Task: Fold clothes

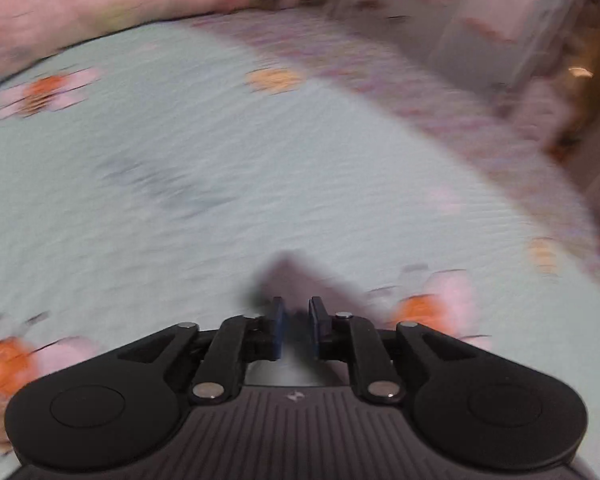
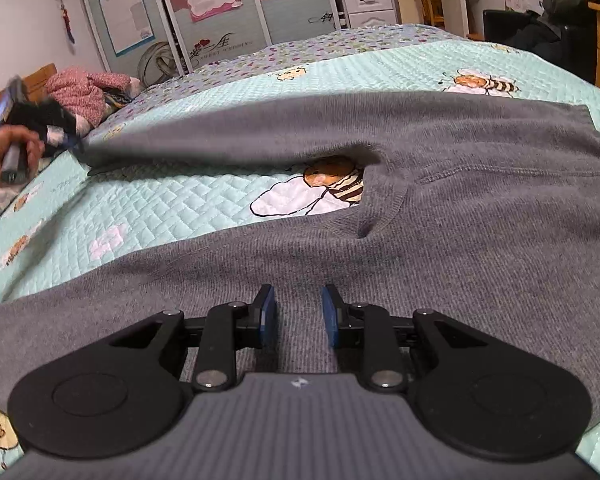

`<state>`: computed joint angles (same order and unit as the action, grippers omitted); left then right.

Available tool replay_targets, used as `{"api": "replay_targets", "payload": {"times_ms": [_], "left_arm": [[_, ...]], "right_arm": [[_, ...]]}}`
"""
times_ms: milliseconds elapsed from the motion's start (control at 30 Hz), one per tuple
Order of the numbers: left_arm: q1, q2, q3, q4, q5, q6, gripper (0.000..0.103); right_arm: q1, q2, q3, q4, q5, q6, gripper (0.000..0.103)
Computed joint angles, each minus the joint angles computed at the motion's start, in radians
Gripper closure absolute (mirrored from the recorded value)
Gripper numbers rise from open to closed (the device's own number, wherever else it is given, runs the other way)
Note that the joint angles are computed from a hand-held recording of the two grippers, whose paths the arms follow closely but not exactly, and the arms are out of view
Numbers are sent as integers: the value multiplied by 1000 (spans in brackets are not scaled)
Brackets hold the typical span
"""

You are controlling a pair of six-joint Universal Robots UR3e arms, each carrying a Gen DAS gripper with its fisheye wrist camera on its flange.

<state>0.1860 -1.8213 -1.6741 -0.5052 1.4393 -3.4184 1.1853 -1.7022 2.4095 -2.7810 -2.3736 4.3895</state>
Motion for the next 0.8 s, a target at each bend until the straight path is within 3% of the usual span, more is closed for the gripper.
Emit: {"api": "replay_targets", "payload": {"times_ms": [33, 67, 133, 233, 300, 400, 467, 533, 600, 700, 800], "left_arm": [[15, 23, -50, 16, 34, -31, 69], [63, 71, -142, 62, 6, -58, 68], [164, 160, -329, 180, -95, -103, 67], [269, 271, -534, 238, -295, -80, 67], [251, 282, -581, 283, -365, -54, 67], [187, 224, -584, 385, -416, -64, 62], [132, 156, -529, 397, -401, -109, 61], [85, 107, -492, 422, -362, -165, 58], [65, 78, -471, 447, -346, -208, 52], [69, 59, -466, 461, -381, -258, 50], [103, 101, -523, 457, -451, -291, 50]], "right_arm": [[2, -1, 13, -23, 0, -2, 75], [3, -2, 27, -47, -1, -5, 75], [3, -3, 42, -75, 1, -29, 75], [-3, -31, 24, -31, 15, -62, 75], [2, -34, -13, 0, -2, -121, 75], [-2, 45, -118, -19, -102, -412, 75], [-58, 127, -180, -134, -136, -707, 74], [-167, 198, -228, -247, -60, -1009, 74], [-290, 257, -281, -246, 83, -1257, 73], [-369, 433, -382, -247, 122, -1538, 73], [-369, 607, -485, -349, 43, -1726, 73]]}}
